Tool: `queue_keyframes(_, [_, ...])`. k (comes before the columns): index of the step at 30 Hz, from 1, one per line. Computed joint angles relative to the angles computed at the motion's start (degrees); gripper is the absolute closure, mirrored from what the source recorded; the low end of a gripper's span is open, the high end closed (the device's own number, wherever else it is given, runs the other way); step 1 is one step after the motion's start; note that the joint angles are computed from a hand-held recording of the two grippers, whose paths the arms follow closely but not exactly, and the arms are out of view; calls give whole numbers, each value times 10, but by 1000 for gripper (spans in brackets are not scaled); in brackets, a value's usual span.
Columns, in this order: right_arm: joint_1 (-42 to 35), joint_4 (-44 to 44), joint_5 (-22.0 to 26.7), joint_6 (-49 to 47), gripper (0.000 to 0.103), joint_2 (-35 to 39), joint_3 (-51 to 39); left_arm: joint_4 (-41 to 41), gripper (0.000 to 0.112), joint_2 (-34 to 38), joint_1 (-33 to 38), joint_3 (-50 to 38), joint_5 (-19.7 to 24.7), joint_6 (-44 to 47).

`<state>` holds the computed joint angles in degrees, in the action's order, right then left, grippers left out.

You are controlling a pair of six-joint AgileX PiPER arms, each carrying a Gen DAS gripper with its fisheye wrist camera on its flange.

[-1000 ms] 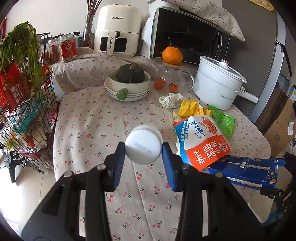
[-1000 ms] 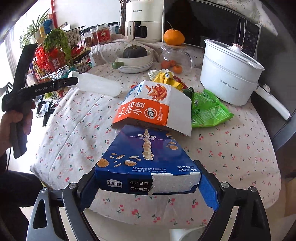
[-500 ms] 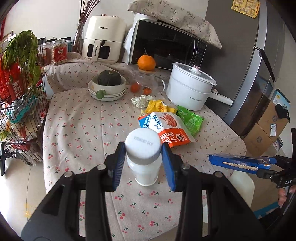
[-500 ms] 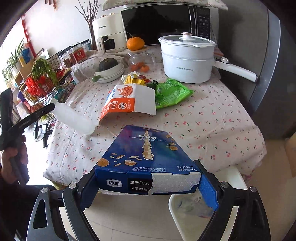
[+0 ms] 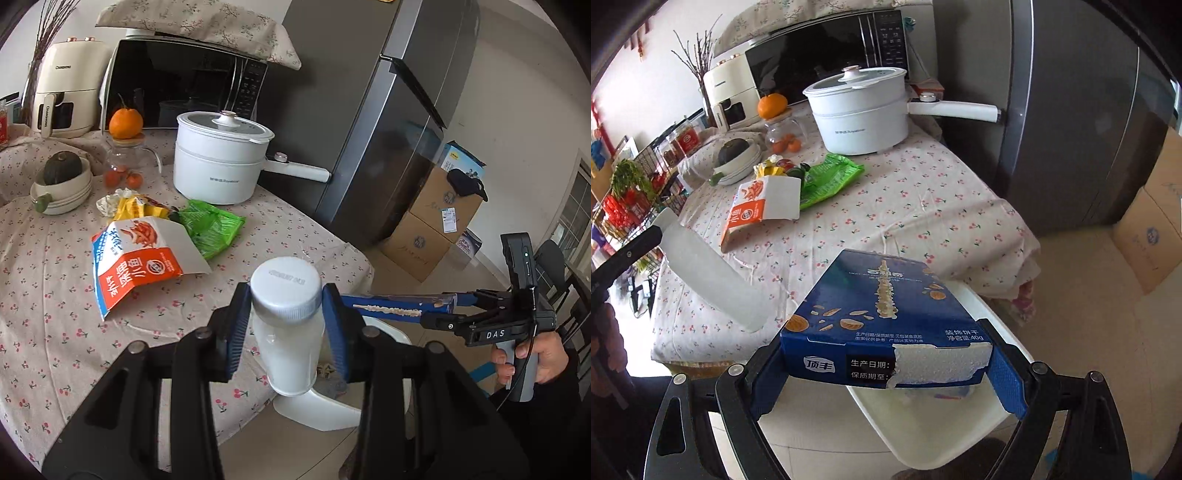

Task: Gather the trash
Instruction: 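Carry milk bottle and biscuit box over the white bin and open both tools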

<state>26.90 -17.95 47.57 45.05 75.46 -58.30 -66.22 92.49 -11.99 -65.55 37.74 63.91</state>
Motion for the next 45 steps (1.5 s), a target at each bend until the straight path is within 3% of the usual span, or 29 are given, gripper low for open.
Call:
queue_keyframes(5, [-47,25,-2,-19,9,-27,54,-28,71,21,-78,7,-31,33])
queue_keyframes(10, [-60,-6,12,1,9,-35,85,-37,71,73,-145,-7,-65,47])
queue_keyframes(18, [-110,22,3,-36,9,-28,125,52,71,148,-222,-36,-139,1])
queue_keyframes(22, [-125,41,0,-58,9,-23,131,138,70,162,-246,-43,-165,-56])
queue_keyframes(27, [-117,37,3,-58,9,-14,123,220,68,145,-258,-28,-192,-117])
queue_keyframes(30, [-114,36,4,-56,9,-11,120,252,55,125,-257,-10,-206,-139])
queue_keyframes(38, [-103,41,3,-53,9,35,98,473,40,84,-235,15,-209,-345])
queue_keyframes(45, [-99,52,0,-57,9,103,61,504,34,58,-190,34,-197,-374])
